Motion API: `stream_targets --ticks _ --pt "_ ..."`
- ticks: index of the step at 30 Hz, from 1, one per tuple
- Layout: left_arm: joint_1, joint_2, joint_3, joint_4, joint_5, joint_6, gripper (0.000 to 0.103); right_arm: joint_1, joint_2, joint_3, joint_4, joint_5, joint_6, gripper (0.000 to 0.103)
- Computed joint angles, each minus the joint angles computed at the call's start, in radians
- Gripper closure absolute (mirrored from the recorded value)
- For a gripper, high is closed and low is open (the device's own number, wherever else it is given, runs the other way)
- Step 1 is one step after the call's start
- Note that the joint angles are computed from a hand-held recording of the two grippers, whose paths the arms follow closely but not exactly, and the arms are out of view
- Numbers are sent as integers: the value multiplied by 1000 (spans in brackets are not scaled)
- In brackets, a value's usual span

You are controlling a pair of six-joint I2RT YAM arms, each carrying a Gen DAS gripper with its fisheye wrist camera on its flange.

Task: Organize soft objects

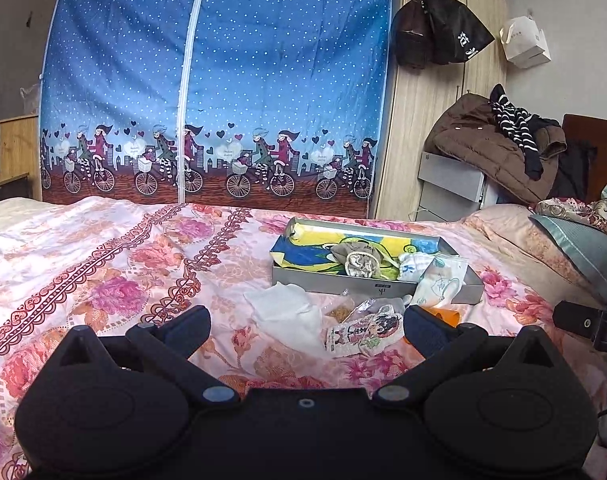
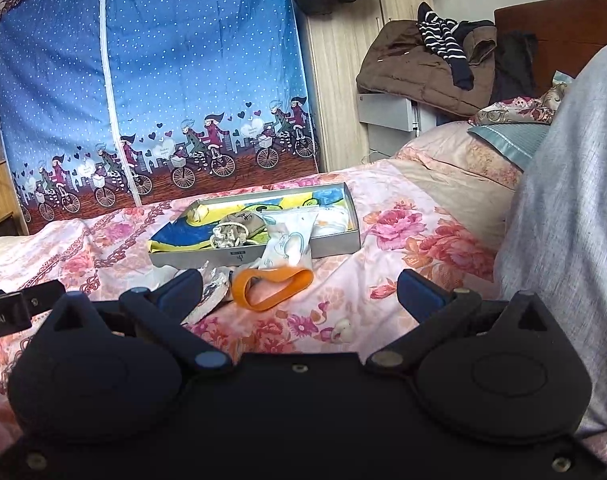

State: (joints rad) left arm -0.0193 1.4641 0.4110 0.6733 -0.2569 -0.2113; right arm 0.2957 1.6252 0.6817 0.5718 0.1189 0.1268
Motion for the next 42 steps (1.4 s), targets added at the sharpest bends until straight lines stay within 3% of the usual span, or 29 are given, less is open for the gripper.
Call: stream_targets --ticks 42 --pt "-17 31 9 4 -16 1 1 51 -5 19 -63 45 12 0"
